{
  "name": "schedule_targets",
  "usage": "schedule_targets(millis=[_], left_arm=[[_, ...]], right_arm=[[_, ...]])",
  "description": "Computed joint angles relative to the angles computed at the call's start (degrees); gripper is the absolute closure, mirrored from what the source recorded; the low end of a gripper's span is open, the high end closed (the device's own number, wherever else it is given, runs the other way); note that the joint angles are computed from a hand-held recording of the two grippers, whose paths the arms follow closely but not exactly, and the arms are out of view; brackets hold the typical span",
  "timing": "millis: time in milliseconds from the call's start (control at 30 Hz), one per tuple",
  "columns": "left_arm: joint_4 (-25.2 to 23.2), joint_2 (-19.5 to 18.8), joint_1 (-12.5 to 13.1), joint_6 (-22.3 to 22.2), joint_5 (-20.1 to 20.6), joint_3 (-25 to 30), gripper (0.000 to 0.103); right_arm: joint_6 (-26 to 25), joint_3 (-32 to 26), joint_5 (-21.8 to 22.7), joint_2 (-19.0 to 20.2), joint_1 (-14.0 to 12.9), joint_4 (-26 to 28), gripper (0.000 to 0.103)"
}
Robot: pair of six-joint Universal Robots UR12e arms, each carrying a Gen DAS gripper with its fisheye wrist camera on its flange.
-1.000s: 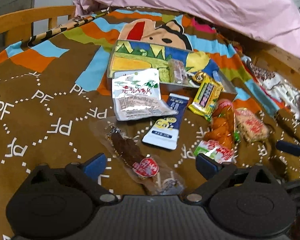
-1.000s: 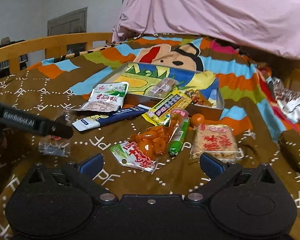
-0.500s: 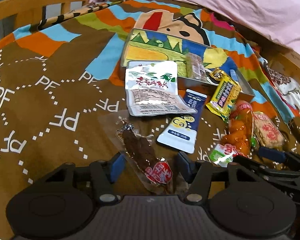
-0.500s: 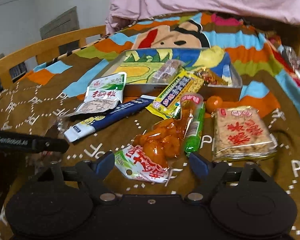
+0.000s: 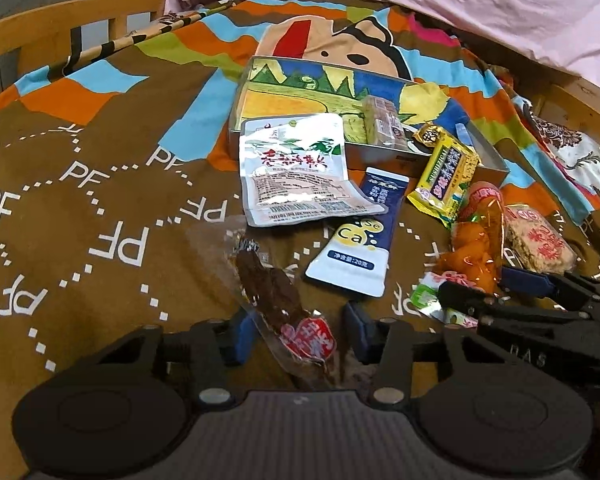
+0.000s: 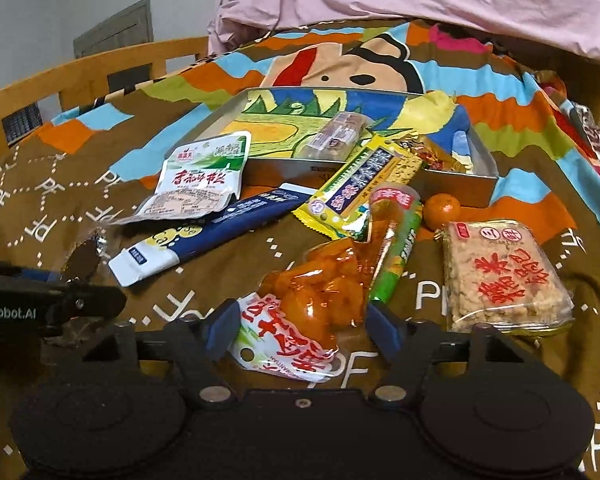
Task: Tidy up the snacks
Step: 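Grasp the orange chicken-feet bag with the right gripper while the left gripper approaches the jerky stick, then close the left gripper on the jerky stick in clear wrap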
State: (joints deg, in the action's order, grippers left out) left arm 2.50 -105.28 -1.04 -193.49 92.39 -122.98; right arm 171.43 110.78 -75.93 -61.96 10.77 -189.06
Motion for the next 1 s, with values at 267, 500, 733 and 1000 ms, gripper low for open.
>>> schedule_targets(millis=[267, 500, 733, 1000], left_arm=[[-0.5, 1.7, 2.2, -4.6, -5.7, -1.4, 0.060], [-1.7, 0.8, 1.8, -4.4, -3.6, -0.2, 0.052], [-0.2, -0.5, 1.5, -3.6, -2.5, 0.4, 0.046], [-0.3, 1.1, 2.3, -4.9, -5.6, -1.2, 0.063]], right_arm=[[6.1, 0.5, 4.4, -1.8, -1.9, 5.6, 0.043], [8.7, -0.7, 6.5, -0.8, -1.8, 5.4, 0.021], [10.4, -3.3, 5.3, 1.8, -1.2, 3.9, 0.028], [12.0, -1.8, 6.5, 0.0, -2.0, 5.5, 0.047]])
